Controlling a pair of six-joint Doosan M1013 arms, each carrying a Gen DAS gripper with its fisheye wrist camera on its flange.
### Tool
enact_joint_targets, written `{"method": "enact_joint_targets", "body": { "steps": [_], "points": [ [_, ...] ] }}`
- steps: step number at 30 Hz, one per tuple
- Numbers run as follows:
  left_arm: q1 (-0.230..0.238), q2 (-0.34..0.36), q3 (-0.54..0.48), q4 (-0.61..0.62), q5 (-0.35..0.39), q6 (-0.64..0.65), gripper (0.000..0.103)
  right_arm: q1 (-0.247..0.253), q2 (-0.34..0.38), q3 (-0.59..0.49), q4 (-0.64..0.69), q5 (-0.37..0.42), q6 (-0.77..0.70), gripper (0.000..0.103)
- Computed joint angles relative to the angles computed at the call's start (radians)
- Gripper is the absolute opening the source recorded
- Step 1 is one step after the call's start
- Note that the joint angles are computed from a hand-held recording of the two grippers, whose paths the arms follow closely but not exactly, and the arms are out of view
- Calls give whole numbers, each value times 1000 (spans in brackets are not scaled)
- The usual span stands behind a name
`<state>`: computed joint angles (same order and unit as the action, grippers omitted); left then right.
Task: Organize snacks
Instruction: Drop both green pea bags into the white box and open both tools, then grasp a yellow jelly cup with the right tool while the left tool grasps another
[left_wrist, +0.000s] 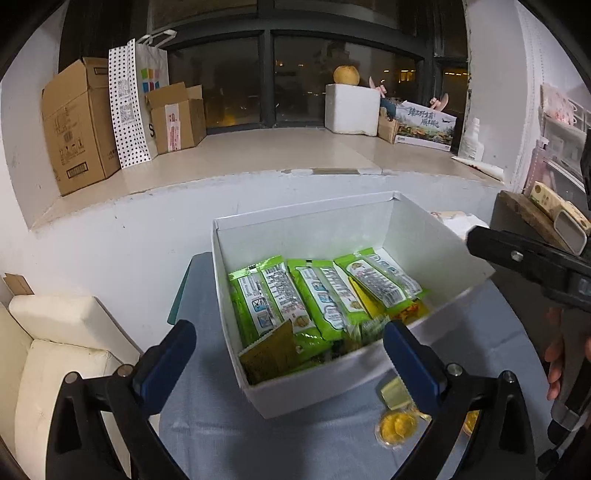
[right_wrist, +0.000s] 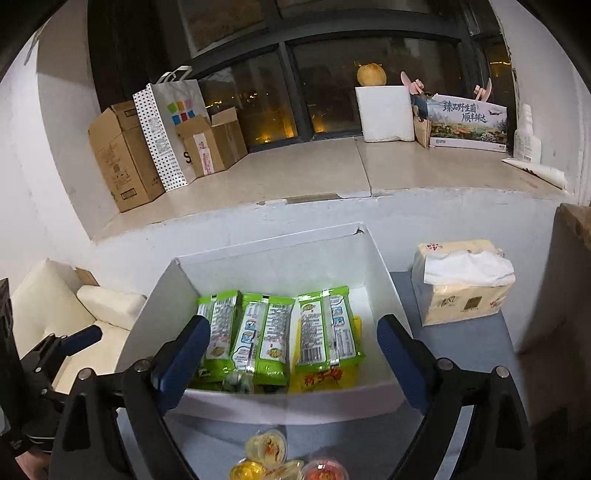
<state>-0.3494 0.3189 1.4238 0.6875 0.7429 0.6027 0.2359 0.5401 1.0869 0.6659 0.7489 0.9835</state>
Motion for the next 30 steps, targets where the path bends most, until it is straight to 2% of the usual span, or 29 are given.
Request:
{"method": "enact_joint_targets", "body": {
  "steps": [1, 5, 11, 18, 22, 24, 30],
  "points": [
    [-5, -8, 9, 3, -1, -5, 103, -3, -11, 16, 23, -1, -23, 103],
    [-38, -59, 64, 25, -27, -63, 103, -14, -72, 98, 77, -32, -113, 103],
    [-119, -122, 147, 104, -11, -150, 103, -53, -178, 250, 196, -35, -278, 103],
    [-192, -162, 224, 124, -4, -252, 103, -92, -269, 436, 193, -74, -355, 103],
    [-216, -174, 249, 110, -4, -256, 103, -100, -281, 498, 149, -95, -359, 103],
    [-225, -177, 257, 111, 4, -269, 103, -95, -268, 494, 79, -80, -310, 103],
    [-240, -184, 283, 111, 12, -293, 103, -73, -209, 462, -8, -83, -259, 103]
  ]
}}
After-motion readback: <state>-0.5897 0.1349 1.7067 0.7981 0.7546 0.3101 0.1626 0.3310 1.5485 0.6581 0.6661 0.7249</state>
